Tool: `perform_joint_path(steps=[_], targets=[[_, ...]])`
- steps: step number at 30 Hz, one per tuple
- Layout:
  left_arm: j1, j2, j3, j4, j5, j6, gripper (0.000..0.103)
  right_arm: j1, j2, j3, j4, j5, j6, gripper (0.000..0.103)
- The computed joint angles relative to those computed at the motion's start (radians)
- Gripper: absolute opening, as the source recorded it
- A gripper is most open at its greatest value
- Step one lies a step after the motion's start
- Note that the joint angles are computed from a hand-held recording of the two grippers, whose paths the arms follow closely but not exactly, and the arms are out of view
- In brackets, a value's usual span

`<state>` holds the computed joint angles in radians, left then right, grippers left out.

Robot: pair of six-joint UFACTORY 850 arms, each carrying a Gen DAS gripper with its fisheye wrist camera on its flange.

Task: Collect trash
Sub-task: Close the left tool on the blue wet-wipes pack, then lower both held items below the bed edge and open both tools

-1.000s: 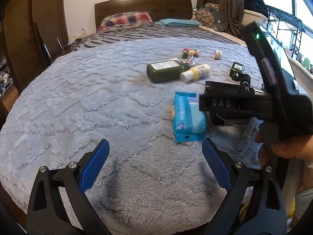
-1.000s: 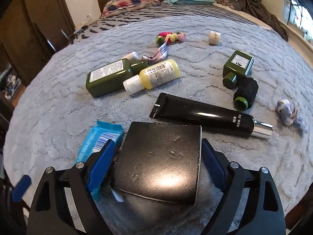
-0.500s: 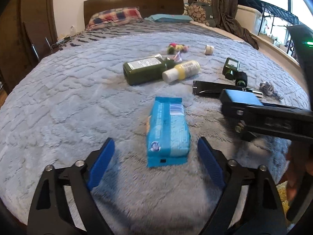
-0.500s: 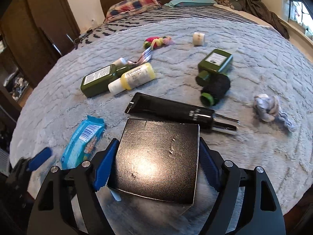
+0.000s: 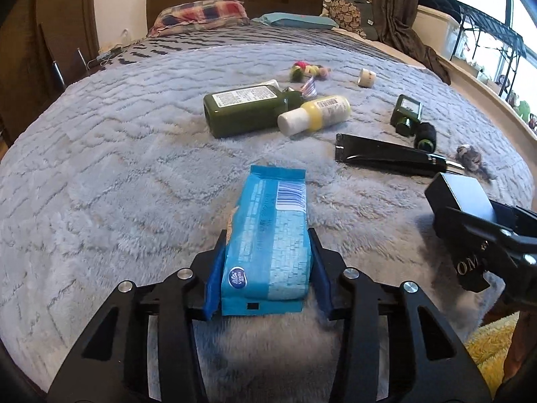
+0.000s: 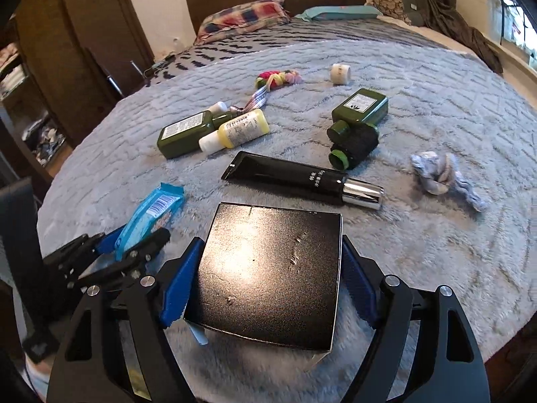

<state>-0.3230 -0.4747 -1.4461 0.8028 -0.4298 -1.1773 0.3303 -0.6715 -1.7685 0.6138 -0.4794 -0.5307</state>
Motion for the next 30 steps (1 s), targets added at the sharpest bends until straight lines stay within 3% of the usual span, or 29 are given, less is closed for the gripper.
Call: perform_joint_path(steps=[8, 17, 25, 30], targets=[[-0.057, 0.165, 0.163, 0.129, 0.016, -0.176, 0.041, -0.023, 0.171, 0.222, 0.152, 0.073, -0.231, 0.079], [-0.173, 0.296, 0.310, 0.230, -0.023, -0.324, 0.041, -0.048, 0.325, 0.439, 0.311, 0.092, -0.458, 0.079], [-0.213, 0.298, 0.394, 0.057, 0.038, -0.239, 0.041, -0.059, 0.324, 0.522, 0.228, 0.042, -0.393, 0.079], [-0.205, 0.244, 0.419, -0.200, 0.101, -0.048, 0.041, -0.049, 0.290, 0.540, 0.172, 0.012, -0.333, 0.079]])
